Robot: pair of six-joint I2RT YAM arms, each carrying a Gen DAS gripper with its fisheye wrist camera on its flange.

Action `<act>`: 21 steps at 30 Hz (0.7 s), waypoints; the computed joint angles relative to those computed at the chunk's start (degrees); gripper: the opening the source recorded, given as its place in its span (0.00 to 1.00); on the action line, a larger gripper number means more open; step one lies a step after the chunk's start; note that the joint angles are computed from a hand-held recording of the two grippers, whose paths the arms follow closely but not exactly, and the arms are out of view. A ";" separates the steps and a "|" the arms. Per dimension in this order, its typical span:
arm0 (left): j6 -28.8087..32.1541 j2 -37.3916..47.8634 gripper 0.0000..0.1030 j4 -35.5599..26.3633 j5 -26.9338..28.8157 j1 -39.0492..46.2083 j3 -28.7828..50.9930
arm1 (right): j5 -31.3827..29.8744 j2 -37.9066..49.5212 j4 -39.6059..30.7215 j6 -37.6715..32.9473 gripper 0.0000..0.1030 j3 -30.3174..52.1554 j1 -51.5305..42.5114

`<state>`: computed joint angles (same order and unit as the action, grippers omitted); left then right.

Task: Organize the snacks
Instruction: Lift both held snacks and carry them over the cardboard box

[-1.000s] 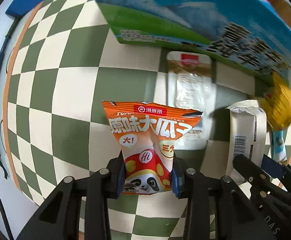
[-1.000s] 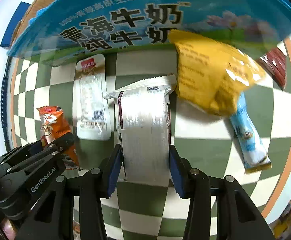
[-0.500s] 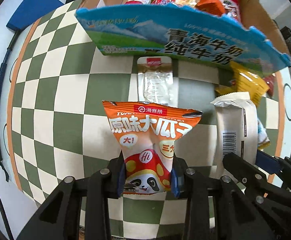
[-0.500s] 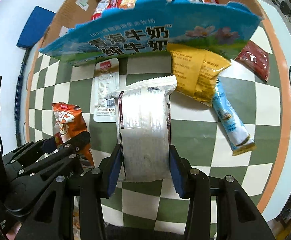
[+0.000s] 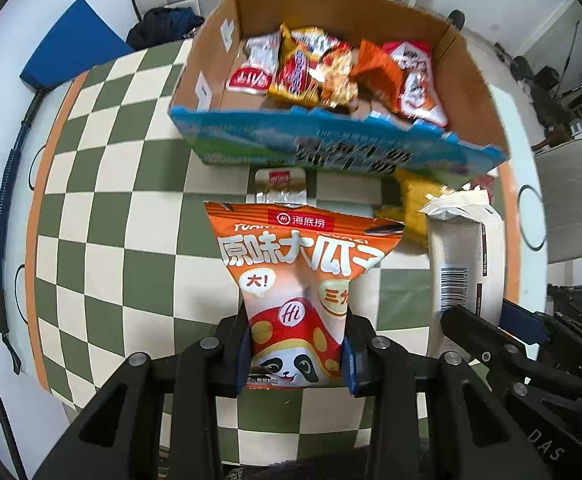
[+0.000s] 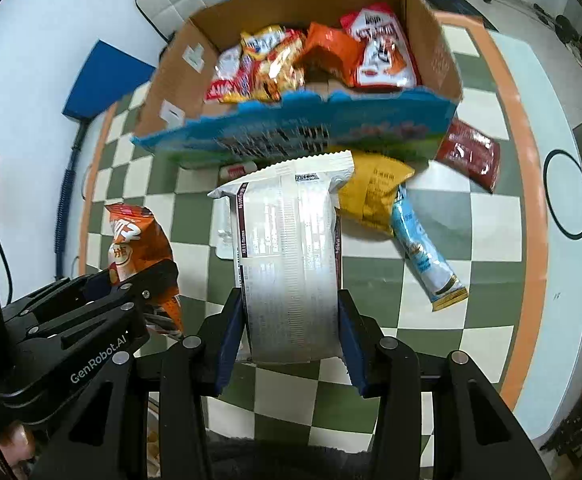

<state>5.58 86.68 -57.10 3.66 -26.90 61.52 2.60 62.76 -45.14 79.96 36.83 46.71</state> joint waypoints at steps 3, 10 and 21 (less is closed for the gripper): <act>-0.06 -0.35 0.31 -1.83 1.28 -0.17 2.42 | 1.13 -2.13 -2.82 -0.01 0.46 2.05 -0.02; 1.20 5.20 0.31 -6.44 4.96 0.81 14.61 | 1.13 -5.07 -4.79 -5.74 0.46 5.42 -7.18; 4.17 43.30 0.31 -24.89 5.40 2.07 64.11 | -11.19 7.13 3.26 -27.18 0.46 11.16 -37.10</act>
<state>9.75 129.98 -81.99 9.06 -24.82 125.62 -8.59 69.89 -41.89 52.77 47.99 9.62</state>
